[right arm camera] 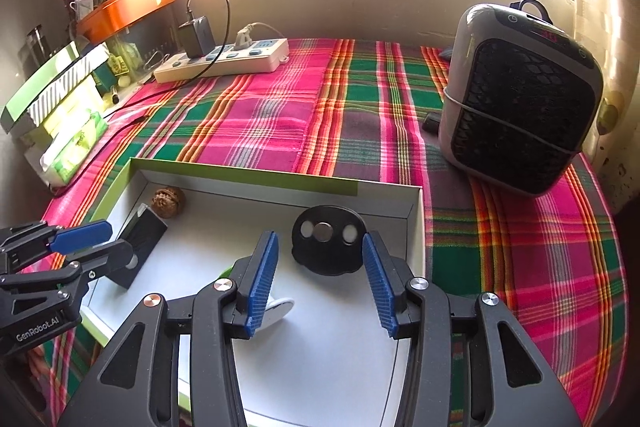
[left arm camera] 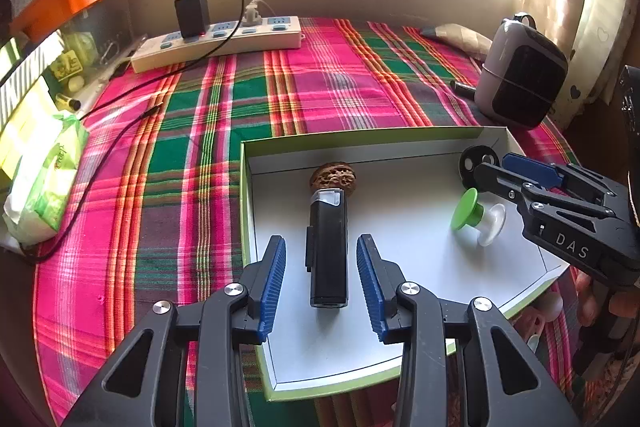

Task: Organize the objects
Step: 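Open the right tool to drop the black device into the box, then move the left tool to the pink clip and close on it while the right tool moves toward the walnut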

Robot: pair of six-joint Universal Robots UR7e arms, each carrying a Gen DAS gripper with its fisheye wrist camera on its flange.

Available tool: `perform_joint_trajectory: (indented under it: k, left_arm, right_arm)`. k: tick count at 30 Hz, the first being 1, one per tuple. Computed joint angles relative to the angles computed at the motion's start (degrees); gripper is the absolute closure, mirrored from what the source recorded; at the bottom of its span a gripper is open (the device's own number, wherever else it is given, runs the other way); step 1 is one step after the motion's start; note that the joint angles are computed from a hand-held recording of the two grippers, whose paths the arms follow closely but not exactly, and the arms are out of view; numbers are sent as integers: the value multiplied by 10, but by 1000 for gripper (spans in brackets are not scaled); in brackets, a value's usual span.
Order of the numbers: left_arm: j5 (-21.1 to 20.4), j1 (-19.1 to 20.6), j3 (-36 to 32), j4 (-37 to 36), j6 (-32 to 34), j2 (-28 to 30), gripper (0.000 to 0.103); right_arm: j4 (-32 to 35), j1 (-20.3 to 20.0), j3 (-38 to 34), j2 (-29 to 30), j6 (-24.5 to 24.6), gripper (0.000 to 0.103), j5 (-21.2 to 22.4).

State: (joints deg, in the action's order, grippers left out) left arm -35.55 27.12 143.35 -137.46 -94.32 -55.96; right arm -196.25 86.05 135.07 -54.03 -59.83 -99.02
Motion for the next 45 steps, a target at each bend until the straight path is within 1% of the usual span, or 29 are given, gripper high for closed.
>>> perform_joint_trajectory:
  k: [2, 10, 13, 15, 25, 28, 31, 33, 35, 37, 40, 45]
  left_arm:
    - [-1, -8, -1, 20, -16, -3, 68]
    - [-9, -46, 3, 56, -71, -7, 68]
    - [-14, -64, -6, 105, -108, -2, 68]
    - [-17, -73, -1, 93, -108, 0, 68]
    - [-37, -134, 7, 139, -184, -1, 68]
    - [-50, -153, 17, 129, -204, 3, 68]
    - [-66, -170, 27, 108, -209, 12, 68]
    - [-76, -180, 31, 94, -214, 21, 68]
    - [-84, -192, 41, 68, -217, 29, 68]
    - [-92, -202, 49, 44, -220, 38, 67]
    - [-104, -212, 56, 3, -205, 57, 66]
    - [-112, -221, 65, -76, -184, 89, 60]
  right_arm:
    - [-3, -3, 6, -6, 0, 57, 5]
    - [-7, -15, 37, -36, -2, 56, 29]
    - [-12, -24, 54, -51, -9, 52, 43]
    - [-15, -30, 63, -58, -13, 51, 47]
    - [-23, -62, 109, -100, -38, 51, 73]
    - [-25, -74, 125, -116, -47, 51, 84]
    - [-26, -86, 140, -131, -61, 51, 94]
    - [-39, -94, 152, -137, -74, 51, 99]
    - [-44, -104, 163, -145, -87, 51, 107]
    - [-36, -114, 172, -158, -95, 51, 116]
    - [-37, -125, 185, -164, -111, 51, 122]
    - [-41, -147, 205, -172, -140, 51, 130]
